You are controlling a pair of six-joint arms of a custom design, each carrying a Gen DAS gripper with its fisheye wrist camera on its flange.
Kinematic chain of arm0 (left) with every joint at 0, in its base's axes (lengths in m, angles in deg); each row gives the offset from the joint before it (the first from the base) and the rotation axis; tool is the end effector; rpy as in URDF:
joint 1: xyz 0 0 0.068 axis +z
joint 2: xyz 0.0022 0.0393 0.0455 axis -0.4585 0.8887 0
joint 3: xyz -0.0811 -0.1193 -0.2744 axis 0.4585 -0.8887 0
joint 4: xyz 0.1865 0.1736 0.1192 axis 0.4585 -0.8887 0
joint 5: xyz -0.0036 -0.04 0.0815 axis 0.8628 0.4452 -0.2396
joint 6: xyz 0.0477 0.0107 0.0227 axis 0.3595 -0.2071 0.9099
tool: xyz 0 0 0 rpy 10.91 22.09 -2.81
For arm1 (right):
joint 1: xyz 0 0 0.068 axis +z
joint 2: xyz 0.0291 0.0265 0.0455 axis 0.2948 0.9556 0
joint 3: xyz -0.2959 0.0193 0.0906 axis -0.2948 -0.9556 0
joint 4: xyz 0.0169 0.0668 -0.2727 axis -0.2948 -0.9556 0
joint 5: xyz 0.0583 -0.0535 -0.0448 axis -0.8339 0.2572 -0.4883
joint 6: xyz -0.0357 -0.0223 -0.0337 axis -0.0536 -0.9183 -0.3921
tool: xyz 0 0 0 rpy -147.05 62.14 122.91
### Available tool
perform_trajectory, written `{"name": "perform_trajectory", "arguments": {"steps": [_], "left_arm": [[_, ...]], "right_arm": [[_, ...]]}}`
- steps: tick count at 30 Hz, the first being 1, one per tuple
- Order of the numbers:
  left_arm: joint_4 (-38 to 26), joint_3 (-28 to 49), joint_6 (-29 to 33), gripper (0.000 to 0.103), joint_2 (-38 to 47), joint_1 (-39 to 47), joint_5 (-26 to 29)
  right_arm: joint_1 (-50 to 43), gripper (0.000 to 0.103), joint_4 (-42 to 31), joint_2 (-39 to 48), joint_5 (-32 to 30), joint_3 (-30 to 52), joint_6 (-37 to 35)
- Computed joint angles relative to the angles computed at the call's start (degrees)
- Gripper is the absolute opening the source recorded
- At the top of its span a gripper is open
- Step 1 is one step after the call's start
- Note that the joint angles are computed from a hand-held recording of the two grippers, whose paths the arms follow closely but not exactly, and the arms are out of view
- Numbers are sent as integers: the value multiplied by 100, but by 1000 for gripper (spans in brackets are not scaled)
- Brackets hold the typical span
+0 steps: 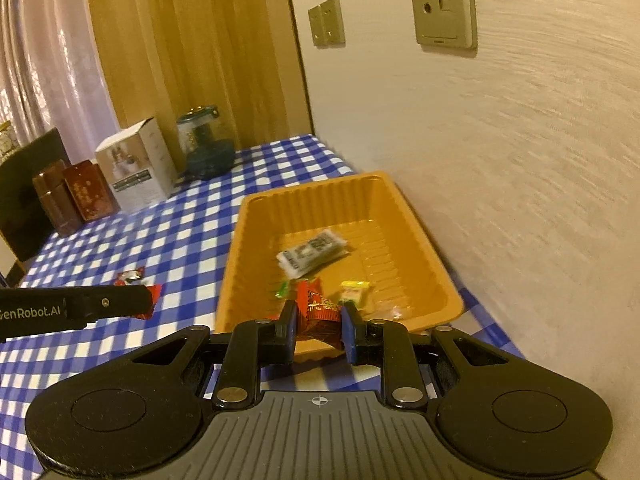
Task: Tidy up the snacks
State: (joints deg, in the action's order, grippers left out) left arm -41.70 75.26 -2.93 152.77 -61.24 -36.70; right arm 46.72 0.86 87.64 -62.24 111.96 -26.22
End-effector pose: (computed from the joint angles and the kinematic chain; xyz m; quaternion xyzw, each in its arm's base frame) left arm 0.2175 -0.1344 0.1279 -0.0461 0.9086 -0.1079 0.4007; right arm 0.2585 0.1459 0.0917 -0.1035 0.8833 0.1683 0.4251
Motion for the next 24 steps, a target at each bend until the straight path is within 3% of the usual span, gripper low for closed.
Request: {"name": "perform_trajectory", "arguments": {"steps": [24], "left_arm": [[396,1188,569,22,1680,462,687]], "right_arm": [[-631,23,-312,956,-315,1071,-421]]}}
